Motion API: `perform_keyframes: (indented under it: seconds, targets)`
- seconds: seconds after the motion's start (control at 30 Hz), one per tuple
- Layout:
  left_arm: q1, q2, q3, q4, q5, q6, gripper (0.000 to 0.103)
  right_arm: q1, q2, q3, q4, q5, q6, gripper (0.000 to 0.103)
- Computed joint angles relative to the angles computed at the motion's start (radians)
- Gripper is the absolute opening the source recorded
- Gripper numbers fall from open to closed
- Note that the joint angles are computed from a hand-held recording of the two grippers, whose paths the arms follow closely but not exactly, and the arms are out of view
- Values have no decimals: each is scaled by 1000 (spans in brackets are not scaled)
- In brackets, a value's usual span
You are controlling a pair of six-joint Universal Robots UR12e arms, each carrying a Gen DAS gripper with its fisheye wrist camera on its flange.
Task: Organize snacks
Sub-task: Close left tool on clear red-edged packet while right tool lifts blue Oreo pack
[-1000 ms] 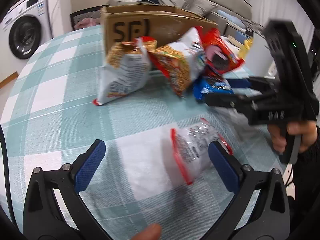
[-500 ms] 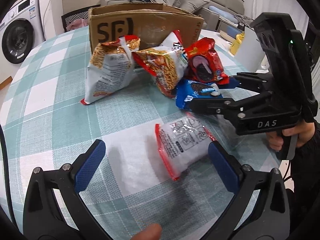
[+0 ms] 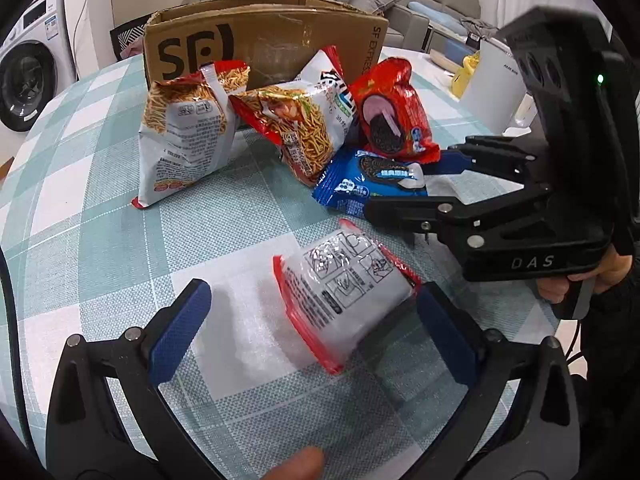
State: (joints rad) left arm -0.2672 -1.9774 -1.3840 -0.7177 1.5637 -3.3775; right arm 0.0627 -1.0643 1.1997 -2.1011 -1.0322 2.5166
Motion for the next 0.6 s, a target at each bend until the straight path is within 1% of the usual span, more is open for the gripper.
perform_keyframes:
  seconds: [0.07, 0.13, 0.2, 0.27, 0.37, 0.43, 0.53, 0.6]
  targets:
    - [-5, -6, 8, -13, 19, -2, 102, 5, -1, 5, -15, -11, 0, 61]
    - [-11, -11, 17, -26, 49, 3, 102, 6, -2, 8, -19, -10, 3, 56]
    - [-12, -13, 20, -28, 53, 6, 102, 5, -4, 9, -12, -4, 1, 50]
    - [-12, -13, 19, -25, 52, 5, 102, 1, -6, 10, 4, 12, -5, 46]
    - [-11, -11, 16, -20, 53, 2, 100, -5, -11, 13, 23, 34, -8, 46]
    - [-8, -8, 11, -16, 49, 2, 97, -7, -15, 17, 29, 41, -12, 45]
    - [-7, -1, 3, -10, 56, -1, 89, -9, -19, 22, 34, 48, -18, 45]
    - [-7, 4, -4, 2, 60, 6, 76, -9, -20, 24, 38, 53, -20, 45]
